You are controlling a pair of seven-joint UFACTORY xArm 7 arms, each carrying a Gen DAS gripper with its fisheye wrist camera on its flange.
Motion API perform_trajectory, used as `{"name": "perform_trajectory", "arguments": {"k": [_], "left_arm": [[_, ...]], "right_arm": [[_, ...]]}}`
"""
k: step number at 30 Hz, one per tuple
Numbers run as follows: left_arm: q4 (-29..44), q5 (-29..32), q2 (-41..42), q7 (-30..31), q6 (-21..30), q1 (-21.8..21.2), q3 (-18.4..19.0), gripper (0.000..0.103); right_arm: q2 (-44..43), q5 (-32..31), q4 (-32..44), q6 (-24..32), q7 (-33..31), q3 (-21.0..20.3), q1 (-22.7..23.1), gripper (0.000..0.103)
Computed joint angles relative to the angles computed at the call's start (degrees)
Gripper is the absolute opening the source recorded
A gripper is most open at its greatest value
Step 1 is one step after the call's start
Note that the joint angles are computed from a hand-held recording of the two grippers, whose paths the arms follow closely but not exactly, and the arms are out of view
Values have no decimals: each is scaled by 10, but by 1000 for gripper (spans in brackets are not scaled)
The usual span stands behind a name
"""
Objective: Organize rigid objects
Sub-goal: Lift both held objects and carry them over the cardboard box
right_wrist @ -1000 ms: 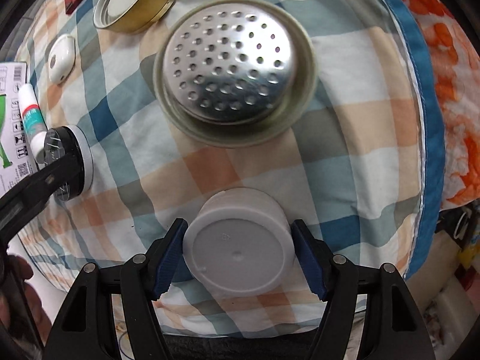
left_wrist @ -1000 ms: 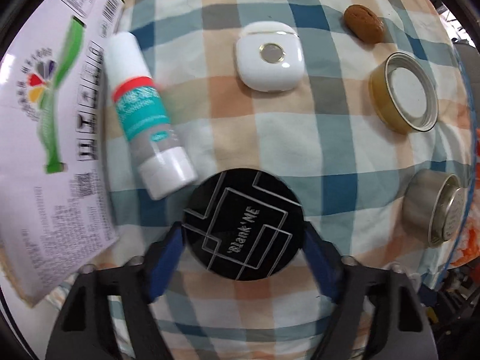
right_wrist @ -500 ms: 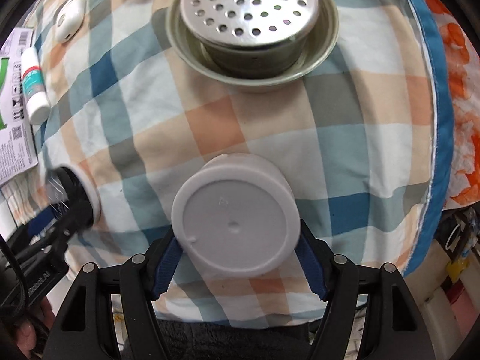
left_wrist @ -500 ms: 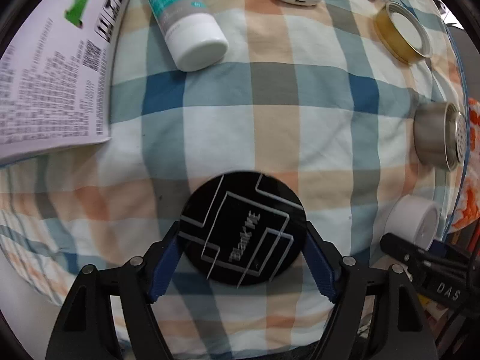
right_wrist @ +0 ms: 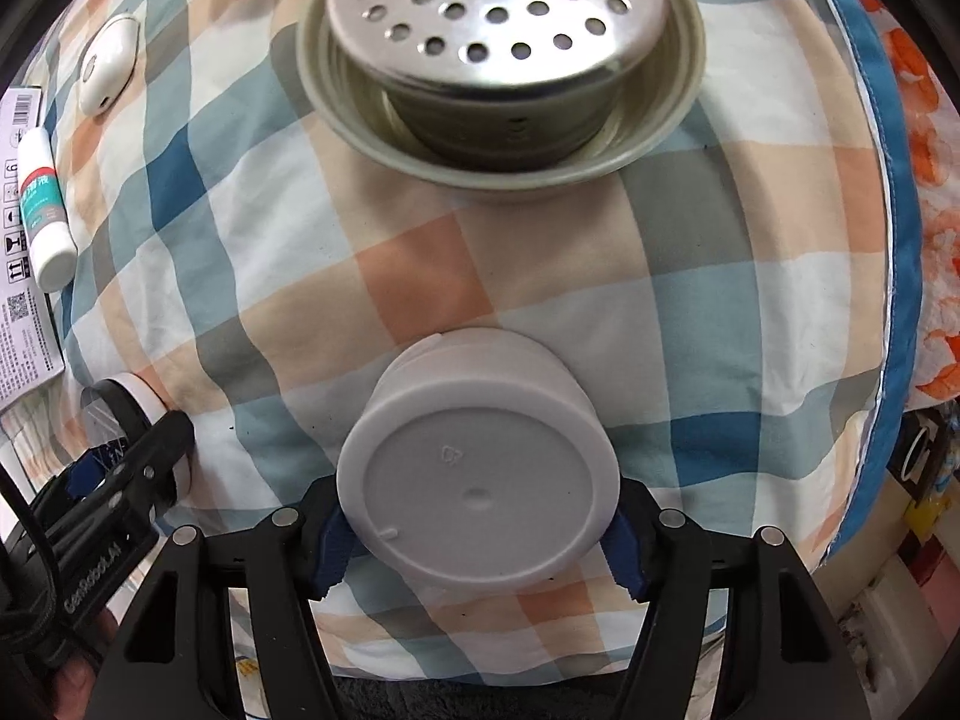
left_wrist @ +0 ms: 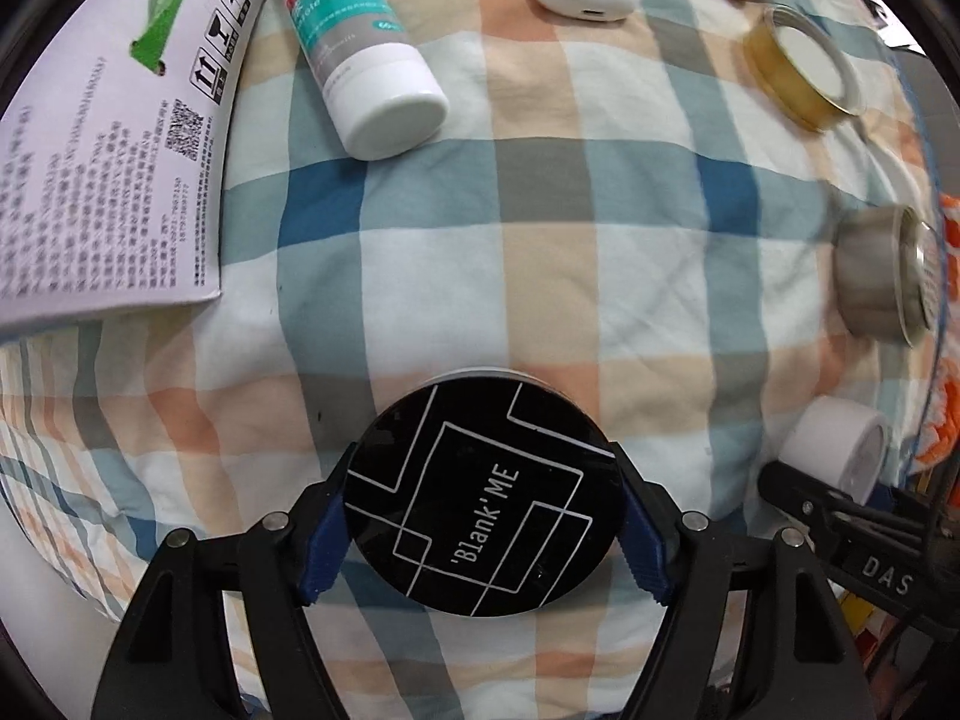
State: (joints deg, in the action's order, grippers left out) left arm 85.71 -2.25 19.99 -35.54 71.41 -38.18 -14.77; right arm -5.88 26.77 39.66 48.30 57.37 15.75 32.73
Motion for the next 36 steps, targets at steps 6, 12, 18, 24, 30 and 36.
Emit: {"name": "perform_trajectory", "arguments": {"k": [6, 12, 18, 24, 30, 36], "left_arm": [[-15, -2, -50, -11, 19, -6, -8, 73], [-7, 5, -102, -16, 34, -4, -15, 73], [20, 25, -142, -25, 51, -2, -19, 73], [44, 30, -157, -6, 20, 30, -7, 73], [95, 59, -155, -8, 1, 51, 5, 73], [127, 51, -156, 39, -17, 97, 28, 73]], "right_arm": [[-20, -25, 14, 16, -1, 13, 15, 69], [-43, -63, 34, 34, 12, 26, 33, 69], [-82, -134, 72, 100, 32, 36, 35, 69], [-84, -205, 152, 158, 22, 34, 14, 69], [-56, -262, 267, 186, -6, 35, -6, 69], [43, -327, 422, 192, 5, 44, 4, 69]]}}
